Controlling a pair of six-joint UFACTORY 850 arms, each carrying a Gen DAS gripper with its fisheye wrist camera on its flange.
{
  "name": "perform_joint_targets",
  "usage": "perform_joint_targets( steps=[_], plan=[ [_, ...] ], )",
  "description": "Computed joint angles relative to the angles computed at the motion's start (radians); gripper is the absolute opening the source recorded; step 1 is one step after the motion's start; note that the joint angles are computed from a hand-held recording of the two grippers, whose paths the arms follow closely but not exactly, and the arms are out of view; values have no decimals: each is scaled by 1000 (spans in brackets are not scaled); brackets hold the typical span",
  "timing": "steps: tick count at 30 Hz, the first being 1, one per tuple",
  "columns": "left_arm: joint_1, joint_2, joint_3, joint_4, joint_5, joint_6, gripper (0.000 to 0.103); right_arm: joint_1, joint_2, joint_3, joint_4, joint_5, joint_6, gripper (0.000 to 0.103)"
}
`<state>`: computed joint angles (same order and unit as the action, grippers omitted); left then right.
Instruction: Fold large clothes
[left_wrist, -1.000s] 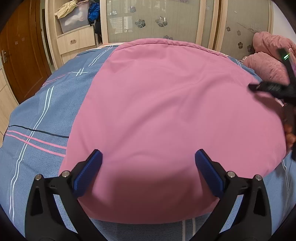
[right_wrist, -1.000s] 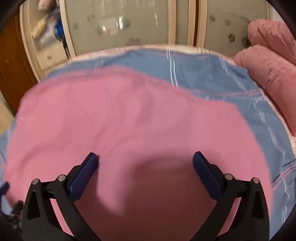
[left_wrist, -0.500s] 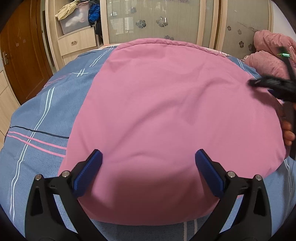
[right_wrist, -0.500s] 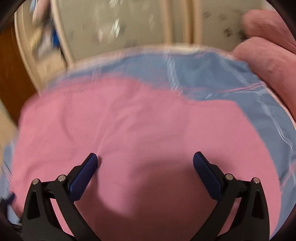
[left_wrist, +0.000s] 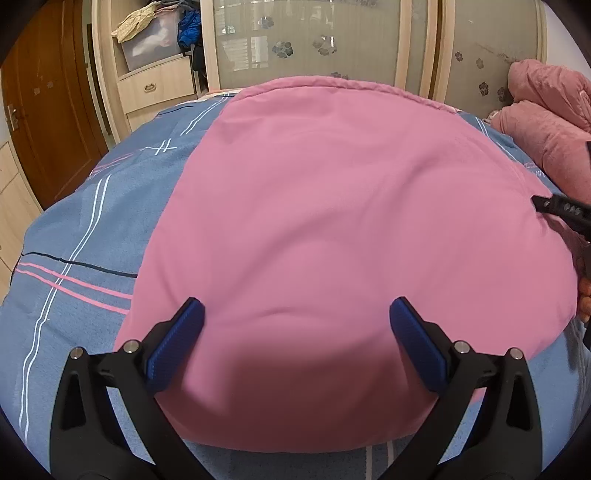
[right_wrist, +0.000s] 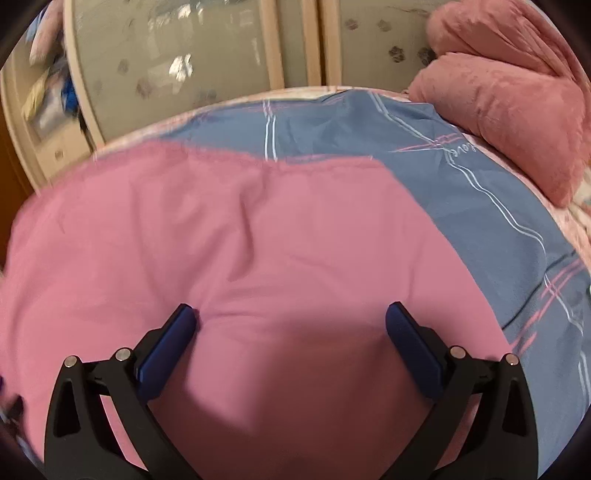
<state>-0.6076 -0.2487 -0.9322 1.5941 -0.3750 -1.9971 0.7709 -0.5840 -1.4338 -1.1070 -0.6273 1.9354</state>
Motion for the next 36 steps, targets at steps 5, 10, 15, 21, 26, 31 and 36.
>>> perform_joint_targets(
  steps=[5,10,15,21,26,31,36],
  plan=[
    [22,38,25,97,61,-129,101,64,94,122,-140,-37,193,102],
    [4,15,8,33,23,-46,101,77,85,139,-78,-40,99,102],
    [-2,6,7,45,8,-57,101,52,35,92,-2,-7,-26,102],
    [-2,2,0,7,4,-18,101,42,19,69,39,1,-93,102],
    [-3,85,29,-100,69,34,101,136,113,154,-102,-104,207,102],
    [-122,219,110,52,-97,-118,101,308,166,168,-101,-273,253,102],
    [-256,257,118,-68,-287,-18,101,418,153,120,-76,-404,211,102]
  ],
)
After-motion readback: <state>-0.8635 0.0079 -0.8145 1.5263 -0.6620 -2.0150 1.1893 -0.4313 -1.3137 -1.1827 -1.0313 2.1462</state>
